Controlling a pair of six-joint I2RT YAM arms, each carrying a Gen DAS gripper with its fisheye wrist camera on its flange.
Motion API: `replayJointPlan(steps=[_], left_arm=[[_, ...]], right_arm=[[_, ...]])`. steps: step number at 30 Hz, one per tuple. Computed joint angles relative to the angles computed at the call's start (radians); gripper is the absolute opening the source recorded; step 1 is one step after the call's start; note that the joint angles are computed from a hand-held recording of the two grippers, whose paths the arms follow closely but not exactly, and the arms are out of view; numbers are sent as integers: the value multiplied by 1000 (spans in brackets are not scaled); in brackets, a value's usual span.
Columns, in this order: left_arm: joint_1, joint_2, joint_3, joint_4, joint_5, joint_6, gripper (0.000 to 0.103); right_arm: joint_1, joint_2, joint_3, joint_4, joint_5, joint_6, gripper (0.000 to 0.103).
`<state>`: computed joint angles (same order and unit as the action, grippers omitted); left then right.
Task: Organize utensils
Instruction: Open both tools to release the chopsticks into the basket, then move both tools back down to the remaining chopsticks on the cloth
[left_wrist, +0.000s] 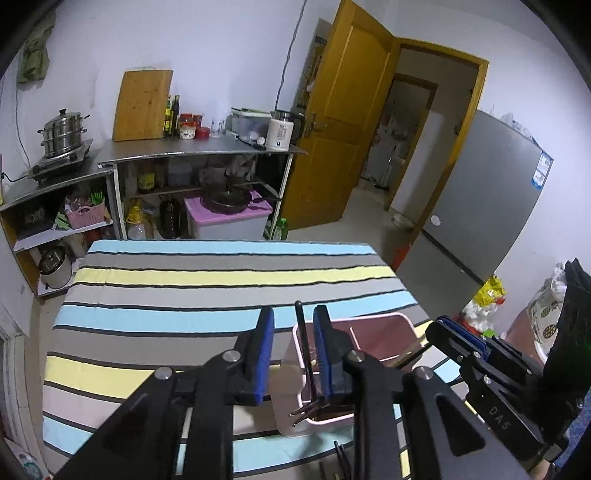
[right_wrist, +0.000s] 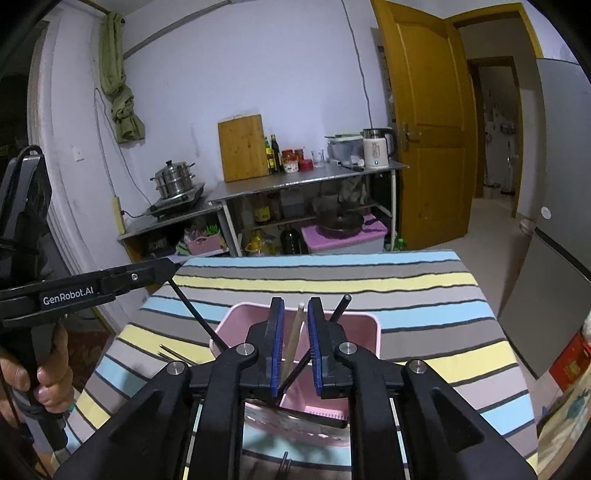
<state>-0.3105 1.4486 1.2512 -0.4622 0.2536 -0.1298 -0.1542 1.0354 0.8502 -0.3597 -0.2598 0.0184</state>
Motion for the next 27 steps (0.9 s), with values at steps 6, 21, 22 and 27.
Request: replayJointPlan(steps=[6,21,22,27], left_arm=[[25,-75,-35,0,14,2,23],[58,-440,-337,-16,34,-19,23],[55,-462,-356,-22,32,-19,23],[-4,-582,-443,-65,-13,-32,23]], right_arm=[[-22,-74,6,-49,-27,2,14],[-289,-397,-93,-307,-288,-86,17],[-318,-420,-101,-335,-315,-101,17],[-460,-505,-134,-465,-437,-189,17]])
